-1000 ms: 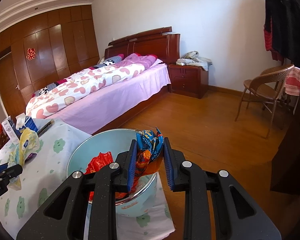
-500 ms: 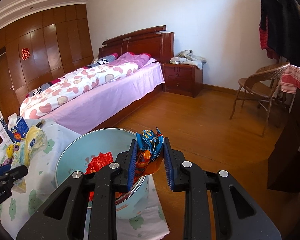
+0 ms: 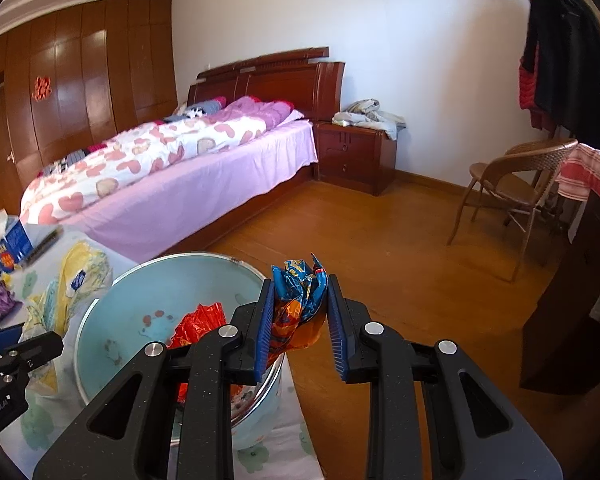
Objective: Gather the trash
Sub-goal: 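Open the right tool to drop the blue wrapper while the left tool holds the yellow bag, then open the left tool to drop the yellow printed bag into the wastebasket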
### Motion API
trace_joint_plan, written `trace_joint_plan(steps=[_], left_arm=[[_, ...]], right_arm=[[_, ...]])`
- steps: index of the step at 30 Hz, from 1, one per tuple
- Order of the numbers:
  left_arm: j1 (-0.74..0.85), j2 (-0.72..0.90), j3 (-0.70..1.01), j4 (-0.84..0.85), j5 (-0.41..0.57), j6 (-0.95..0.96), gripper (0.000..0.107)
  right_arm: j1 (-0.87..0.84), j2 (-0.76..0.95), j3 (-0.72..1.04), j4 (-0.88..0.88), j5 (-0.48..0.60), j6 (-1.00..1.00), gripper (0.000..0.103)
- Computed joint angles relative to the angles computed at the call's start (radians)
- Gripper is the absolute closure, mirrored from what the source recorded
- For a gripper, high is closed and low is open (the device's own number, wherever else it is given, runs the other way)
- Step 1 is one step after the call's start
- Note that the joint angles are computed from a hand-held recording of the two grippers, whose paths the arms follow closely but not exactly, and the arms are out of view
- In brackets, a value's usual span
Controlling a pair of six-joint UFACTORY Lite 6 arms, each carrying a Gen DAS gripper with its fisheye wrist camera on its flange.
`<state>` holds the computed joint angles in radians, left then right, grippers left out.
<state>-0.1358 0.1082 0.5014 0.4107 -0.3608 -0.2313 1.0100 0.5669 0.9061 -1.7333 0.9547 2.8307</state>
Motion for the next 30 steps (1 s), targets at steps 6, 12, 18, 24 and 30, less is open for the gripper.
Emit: trace_joint_plan(steps=[6,12,18,24,30], left_arm=[[-0.023,0.126,0.106,0.015,0.025,-0.049,0.077],[-0.011,0.122,0.120,-0.014,0.032,-0.035,0.056],[0.027,0.088,0.084,-0.043,0.027,-0.008,0.043],[0.037,0.050,0.058,-0.126,0.033,0.076,0.031],[0.034,-0.019,0.001,-0.309,0.015,0.255,0.020]], right_arm=[[-0.074,0.012,0.006,-0.108,-0.072,0.004,0.076],[-0.129,0.014,-0.004,-0.249,-0.136,0.059,0.056],[-0.047,0.025,0.000,-0.175,-0.043,0.125,0.049],[0.018,0.012,-0.022,-0.099,0.025,0.193,0.034],[0.047,-0.027,-0.081,-0.067,0.044,0.215,0.022]])
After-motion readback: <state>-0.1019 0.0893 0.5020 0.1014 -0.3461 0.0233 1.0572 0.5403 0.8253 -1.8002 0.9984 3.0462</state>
